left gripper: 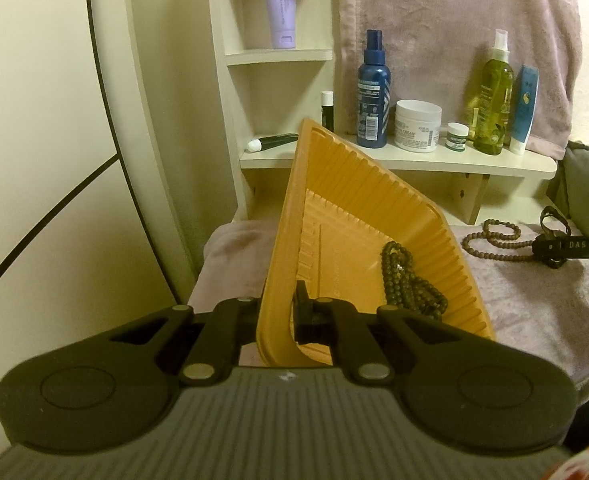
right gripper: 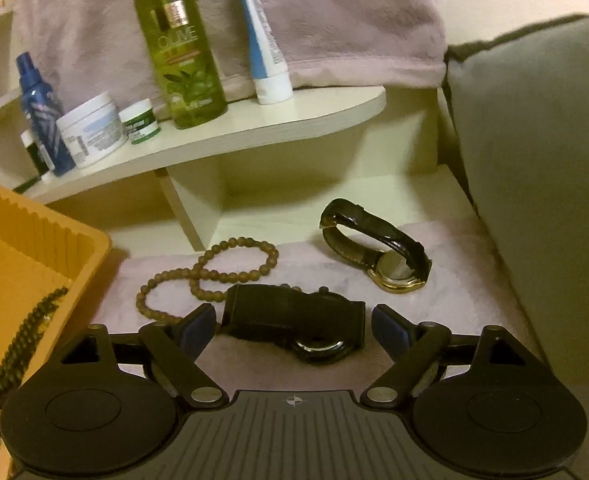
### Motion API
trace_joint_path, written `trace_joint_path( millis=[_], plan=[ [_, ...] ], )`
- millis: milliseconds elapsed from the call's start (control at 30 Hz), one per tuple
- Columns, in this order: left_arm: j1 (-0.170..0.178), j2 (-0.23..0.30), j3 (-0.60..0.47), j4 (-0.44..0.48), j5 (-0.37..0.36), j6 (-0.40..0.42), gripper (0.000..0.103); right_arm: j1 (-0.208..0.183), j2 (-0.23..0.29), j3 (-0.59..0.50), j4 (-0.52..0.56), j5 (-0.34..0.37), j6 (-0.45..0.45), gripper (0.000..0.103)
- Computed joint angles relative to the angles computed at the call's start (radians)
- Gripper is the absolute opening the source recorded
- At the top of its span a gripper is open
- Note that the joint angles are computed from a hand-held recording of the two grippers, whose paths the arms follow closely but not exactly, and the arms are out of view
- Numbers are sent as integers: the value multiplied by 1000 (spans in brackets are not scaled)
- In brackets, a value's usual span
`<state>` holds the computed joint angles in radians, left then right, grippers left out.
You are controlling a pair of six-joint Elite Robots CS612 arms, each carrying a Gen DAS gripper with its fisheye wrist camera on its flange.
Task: Organize jewelry
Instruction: 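Grasp the black watch with the right gripper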
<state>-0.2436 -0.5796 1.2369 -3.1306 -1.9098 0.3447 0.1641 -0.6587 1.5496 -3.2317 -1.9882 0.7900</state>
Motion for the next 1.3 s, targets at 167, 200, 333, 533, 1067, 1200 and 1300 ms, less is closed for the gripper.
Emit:
trace_joint_path(
  millis=[167, 200, 333, 533, 1067, 1200, 1300],
  plan=[
    [0, 1, -1, 1, 1, -2, 6, 4, -5, 10, -9, -11, -11, 69],
    [0, 1, -2, 1, 0, -3, 6, 6, -7, 12, -12, -15, -17, 66],
    [0, 2, -3, 0, -3, -2, 6, 14, -16, 18, -15, -38, -53, 47],
    [2, 0, 0, -6, -11, -4, 7, 18, -34, 38, -7, -42, -85, 30],
    [2, -2, 1, -6, -17, -3, 7, 64, -85, 107, -9, -55, -43, 29],
    [2, -2, 3, -9, -18, -3, 7, 72, -93, 114, -11, -47, -34, 29],
    [2, -2, 3, -10, -18, -3, 7, 75, -97, 116, -18, -33, -36, 29]
  ],
)
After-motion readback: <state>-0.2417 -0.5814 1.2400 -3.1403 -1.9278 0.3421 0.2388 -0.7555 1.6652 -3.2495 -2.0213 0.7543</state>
